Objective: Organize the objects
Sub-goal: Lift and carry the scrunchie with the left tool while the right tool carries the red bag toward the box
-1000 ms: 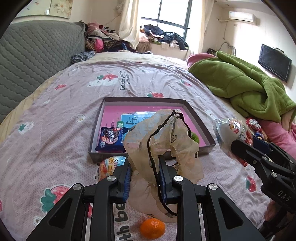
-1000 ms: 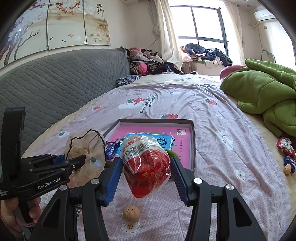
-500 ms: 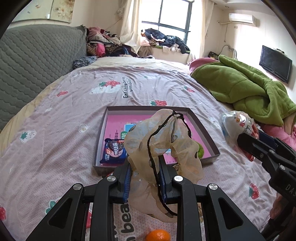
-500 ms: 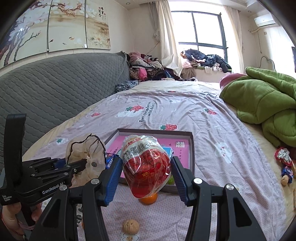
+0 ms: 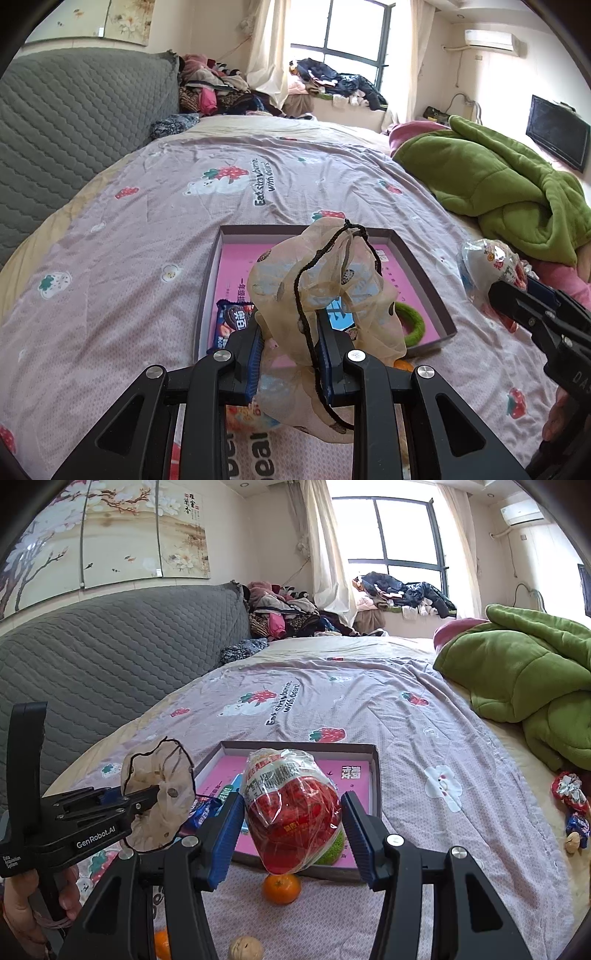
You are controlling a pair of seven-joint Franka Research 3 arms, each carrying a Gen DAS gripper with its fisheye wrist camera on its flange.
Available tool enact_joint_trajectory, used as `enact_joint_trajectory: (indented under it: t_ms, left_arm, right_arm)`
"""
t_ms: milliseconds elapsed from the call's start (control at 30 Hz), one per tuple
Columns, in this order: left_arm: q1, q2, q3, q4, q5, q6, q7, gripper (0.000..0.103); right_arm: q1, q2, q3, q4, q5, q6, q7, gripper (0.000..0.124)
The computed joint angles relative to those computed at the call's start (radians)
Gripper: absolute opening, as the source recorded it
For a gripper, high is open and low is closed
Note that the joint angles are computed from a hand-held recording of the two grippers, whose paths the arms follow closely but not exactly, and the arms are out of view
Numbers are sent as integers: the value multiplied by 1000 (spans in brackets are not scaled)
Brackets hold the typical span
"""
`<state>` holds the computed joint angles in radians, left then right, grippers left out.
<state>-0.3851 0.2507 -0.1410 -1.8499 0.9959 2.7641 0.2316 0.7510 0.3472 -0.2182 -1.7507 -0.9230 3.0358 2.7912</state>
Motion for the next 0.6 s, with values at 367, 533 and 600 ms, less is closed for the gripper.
enact_joint_trajectory:
  t_ms: [367,533,600]
  left_arm:
    - [3,62,17,76,-51,-14,59,27]
    - [1,97,22,109,-91,-11,91,27]
    - [0,113,24,124,-112,-8,111,27]
  right_arm:
    - [0,77,-13,96,150,3,-152,54]
    - [21,110,-38,124,232,11,-222,54]
    - [19,122,-35,135,272,12,-260,54]
